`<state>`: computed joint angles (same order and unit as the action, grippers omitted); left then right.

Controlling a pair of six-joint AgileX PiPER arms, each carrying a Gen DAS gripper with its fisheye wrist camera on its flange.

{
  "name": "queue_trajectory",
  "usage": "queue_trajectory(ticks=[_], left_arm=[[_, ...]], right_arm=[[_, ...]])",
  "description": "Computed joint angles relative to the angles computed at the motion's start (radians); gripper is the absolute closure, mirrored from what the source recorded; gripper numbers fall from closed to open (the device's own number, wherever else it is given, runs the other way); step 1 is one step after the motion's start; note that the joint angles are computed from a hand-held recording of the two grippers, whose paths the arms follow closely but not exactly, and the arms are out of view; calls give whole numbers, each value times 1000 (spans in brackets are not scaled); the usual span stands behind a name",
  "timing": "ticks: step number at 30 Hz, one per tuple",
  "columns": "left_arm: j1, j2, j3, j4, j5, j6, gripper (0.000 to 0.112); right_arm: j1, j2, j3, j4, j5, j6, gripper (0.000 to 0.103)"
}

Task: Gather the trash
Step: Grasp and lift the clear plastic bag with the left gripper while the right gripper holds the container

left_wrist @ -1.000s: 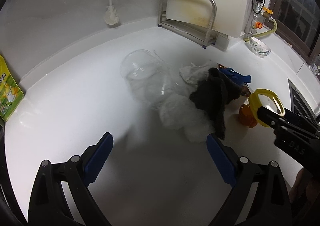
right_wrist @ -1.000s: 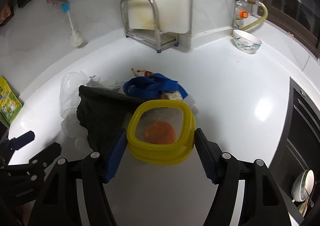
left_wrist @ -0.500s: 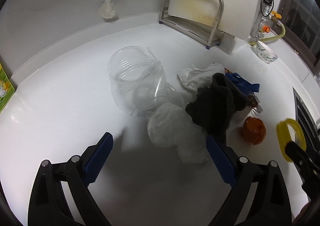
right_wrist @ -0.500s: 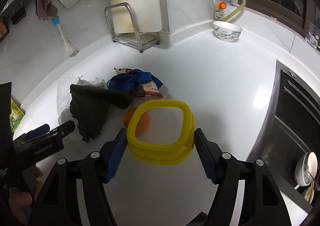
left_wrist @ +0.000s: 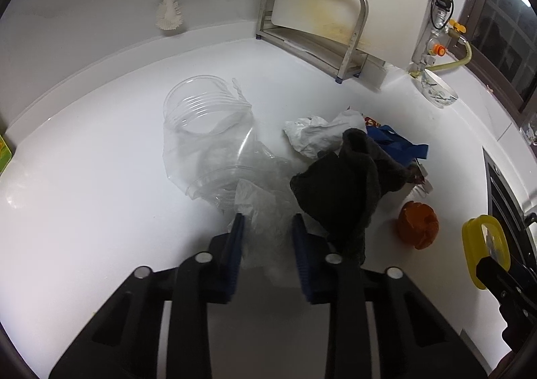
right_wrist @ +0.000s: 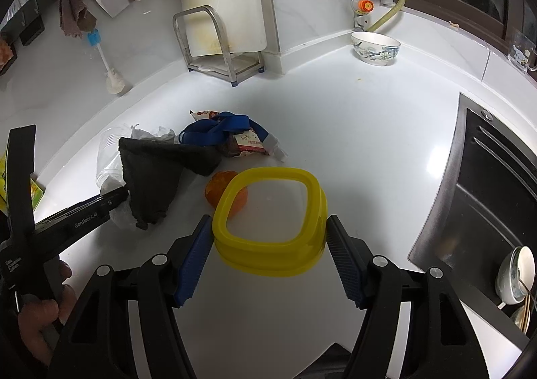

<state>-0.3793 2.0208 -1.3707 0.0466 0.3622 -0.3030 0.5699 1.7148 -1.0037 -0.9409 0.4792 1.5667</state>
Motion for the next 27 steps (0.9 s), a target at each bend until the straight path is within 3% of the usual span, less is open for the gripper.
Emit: queue_trajectory(ticks=[13, 27], left_arm=[[14, -171, 138, 8, -6, 8, 90], [-7, -374, 264, 101, 4, -94, 90]], right_arm=[[60, -61, 22, 32, 19, -44, 37], [137, -162, 64, 35, 58, -57, 37]])
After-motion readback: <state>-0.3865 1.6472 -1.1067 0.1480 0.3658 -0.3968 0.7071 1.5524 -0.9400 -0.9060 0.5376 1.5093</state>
